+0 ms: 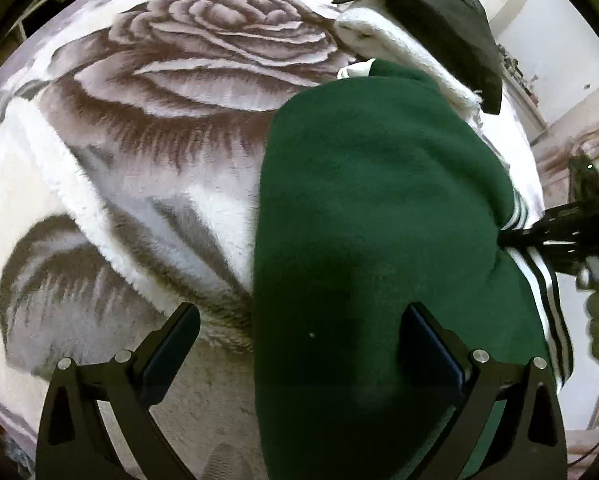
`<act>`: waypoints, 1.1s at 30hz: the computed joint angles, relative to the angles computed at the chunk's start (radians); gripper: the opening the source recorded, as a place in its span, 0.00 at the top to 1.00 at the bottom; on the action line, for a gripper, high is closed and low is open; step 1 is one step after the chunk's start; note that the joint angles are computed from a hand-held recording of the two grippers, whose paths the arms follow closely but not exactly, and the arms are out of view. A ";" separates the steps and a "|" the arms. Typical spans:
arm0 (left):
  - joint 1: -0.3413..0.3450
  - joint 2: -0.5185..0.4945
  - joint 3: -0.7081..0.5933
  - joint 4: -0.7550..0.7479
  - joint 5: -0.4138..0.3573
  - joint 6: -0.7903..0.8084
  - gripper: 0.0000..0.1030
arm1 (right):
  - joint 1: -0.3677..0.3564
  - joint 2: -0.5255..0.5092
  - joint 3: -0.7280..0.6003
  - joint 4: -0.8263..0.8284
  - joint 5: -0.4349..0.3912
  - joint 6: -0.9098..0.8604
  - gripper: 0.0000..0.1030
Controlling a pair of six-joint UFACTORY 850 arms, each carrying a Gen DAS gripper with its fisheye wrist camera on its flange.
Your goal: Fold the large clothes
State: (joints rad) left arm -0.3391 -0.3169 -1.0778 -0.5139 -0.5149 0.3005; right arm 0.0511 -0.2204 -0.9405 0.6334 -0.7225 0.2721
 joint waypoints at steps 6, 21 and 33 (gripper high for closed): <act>0.037 0.075 0.026 0.181 0.032 -0.191 0.00 | 0.056 0.028 -0.217 -0.271 -0.269 0.173 0.43; 0.184 0.006 0.058 0.472 0.040 -0.461 0.00 | 0.470 -0.863 -1.417 -0.628 -0.960 -0.432 0.25; 0.236 0.014 0.065 0.284 0.020 -0.254 0.00 | 0.232 -0.766 -1.123 -0.029 -0.831 0.126 0.62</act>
State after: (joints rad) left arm -0.1035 -0.3026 -1.0132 -0.2301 -0.4952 0.0461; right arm 0.2832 -0.9862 -2.0639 0.6044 -1.5530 0.3979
